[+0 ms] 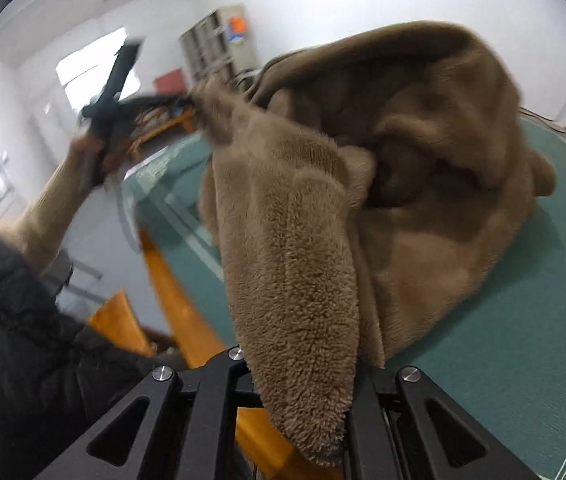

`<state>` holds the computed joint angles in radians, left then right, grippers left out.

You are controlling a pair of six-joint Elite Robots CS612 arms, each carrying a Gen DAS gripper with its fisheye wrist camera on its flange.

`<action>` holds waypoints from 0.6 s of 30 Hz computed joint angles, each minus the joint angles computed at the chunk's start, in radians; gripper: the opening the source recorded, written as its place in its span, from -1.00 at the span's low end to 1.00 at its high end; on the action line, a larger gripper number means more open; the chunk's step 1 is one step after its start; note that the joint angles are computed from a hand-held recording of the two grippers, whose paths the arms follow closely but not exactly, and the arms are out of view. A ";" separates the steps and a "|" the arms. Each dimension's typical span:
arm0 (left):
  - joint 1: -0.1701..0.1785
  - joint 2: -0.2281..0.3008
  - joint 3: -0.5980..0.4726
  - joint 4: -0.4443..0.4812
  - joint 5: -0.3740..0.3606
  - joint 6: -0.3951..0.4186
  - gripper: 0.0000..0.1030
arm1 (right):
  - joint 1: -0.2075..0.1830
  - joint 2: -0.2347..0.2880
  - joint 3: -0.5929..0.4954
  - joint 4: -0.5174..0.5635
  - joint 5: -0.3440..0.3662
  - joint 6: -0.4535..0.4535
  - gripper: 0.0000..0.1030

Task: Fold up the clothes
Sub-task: 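Lift the blanket with the right gripper while the left tool approaches it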

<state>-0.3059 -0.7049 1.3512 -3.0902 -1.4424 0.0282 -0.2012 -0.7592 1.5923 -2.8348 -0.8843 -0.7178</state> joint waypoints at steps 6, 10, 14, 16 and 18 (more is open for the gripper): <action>-0.023 -0.032 0.095 -0.129 0.069 0.226 1.00 | 0.001 0.017 -0.018 -0.098 -0.039 0.103 -0.84; -0.032 -0.024 0.115 -0.207 0.073 0.390 1.00 | 0.003 0.025 -0.024 -0.155 -0.075 0.197 -0.84; -0.044 0.002 0.102 -0.201 0.095 0.552 1.00 | 0.017 0.022 -0.011 -0.266 -0.161 0.288 -0.84; -0.050 0.019 0.093 -0.198 0.121 0.616 1.00 | 0.026 0.020 -0.002 -0.335 -0.214 0.325 -0.84; -0.049 0.026 0.085 -0.193 0.110 0.622 1.00 | 0.029 0.018 0.002 -0.396 -0.253 0.361 -0.84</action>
